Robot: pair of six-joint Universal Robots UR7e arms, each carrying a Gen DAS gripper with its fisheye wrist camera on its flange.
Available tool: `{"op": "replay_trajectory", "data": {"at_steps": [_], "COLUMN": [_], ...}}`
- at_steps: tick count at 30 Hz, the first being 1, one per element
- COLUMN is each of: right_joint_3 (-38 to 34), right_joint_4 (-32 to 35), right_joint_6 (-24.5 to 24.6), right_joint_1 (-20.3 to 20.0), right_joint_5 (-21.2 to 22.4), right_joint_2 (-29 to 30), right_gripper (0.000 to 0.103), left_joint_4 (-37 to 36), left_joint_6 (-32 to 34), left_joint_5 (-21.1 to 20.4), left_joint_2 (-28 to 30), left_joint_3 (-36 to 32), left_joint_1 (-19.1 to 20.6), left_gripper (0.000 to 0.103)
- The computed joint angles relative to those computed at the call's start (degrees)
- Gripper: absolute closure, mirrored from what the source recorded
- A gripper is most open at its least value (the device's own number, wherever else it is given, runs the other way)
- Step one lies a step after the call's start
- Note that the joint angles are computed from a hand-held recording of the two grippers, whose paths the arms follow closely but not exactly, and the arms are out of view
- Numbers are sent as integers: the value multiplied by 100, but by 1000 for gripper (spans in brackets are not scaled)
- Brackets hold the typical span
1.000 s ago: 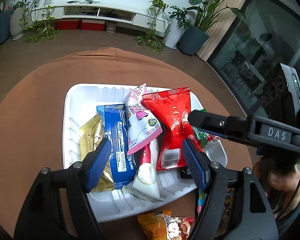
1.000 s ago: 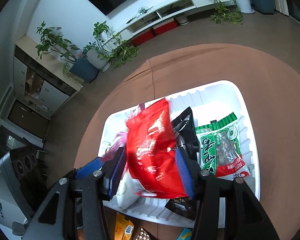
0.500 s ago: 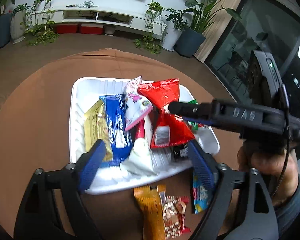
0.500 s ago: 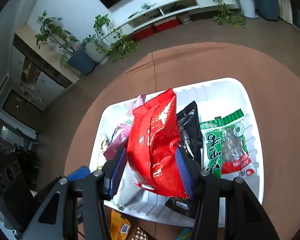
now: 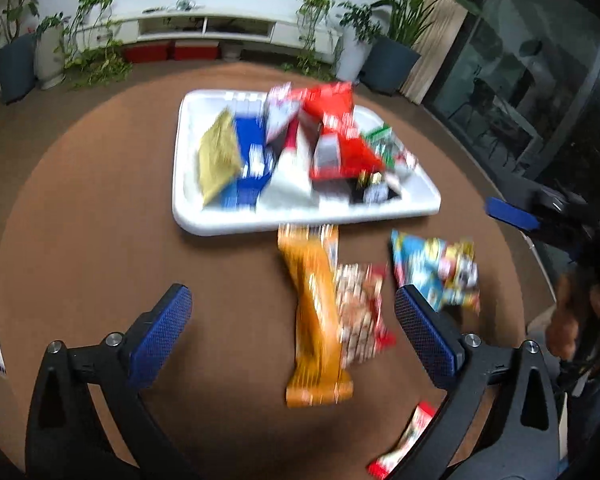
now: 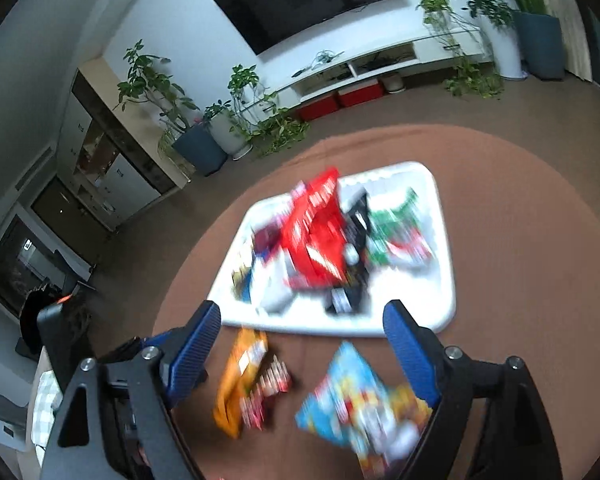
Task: Organize snacks
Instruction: 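Grasp the orange bar with the left gripper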
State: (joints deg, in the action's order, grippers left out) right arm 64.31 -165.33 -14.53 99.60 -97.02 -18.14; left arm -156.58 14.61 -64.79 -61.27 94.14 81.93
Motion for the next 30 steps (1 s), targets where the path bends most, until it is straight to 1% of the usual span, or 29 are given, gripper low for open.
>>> {"op": "replay_trajectory", "data": {"at_steps": [3,5,9,12,15,17,20,22,24,29,30], "right_joint_3": [1027,1564,2231,2379,2357,2369,2401,2396,2399,2377,2372], "right_joint_4": [-785,-1262,-1868,-2080,-2107,-2157,-2204,-2217,-2233,-2177,-2160], "right_joint_6": [106,134,23,-73,-165,-233,-310,-345,-365,-460,-467], "right_joint_1": [-139,-209,-277,-269,-257,-248,-246,-239,-236,-222,-218], "right_joint_5": [72,82,68,74,64,48,32,6,-8,-76,-80], "right_joint_2": [-390,-547,-703,-716,-702,-694,-685,-675,-668,-651,-648], "right_gripper": [18,18,18,18,19,19,22,23,24,26,27], "left_joint_4": [-34,-13,-31,27,106,256,388,491,637,851,938], "left_joint_6": [-165,-202,-134,-69,77,105,149,161,164,219,236], "left_joint_5": [10,143,344,495,646,744,838,911,973,1090,1083], "left_joint_2": [-94,-97,-52,71,190,272,402,478,560,712,748], "left_joint_3": [248,320,346,203,47,-102,-292,-411,-532,-727,-794], "left_joint_1": [40,18,-72,-139,-206,-229,-226,-213,-203,-192,-181], "left_gripper": [0,0,0,1,2,6,17,27,33,35,42]}}
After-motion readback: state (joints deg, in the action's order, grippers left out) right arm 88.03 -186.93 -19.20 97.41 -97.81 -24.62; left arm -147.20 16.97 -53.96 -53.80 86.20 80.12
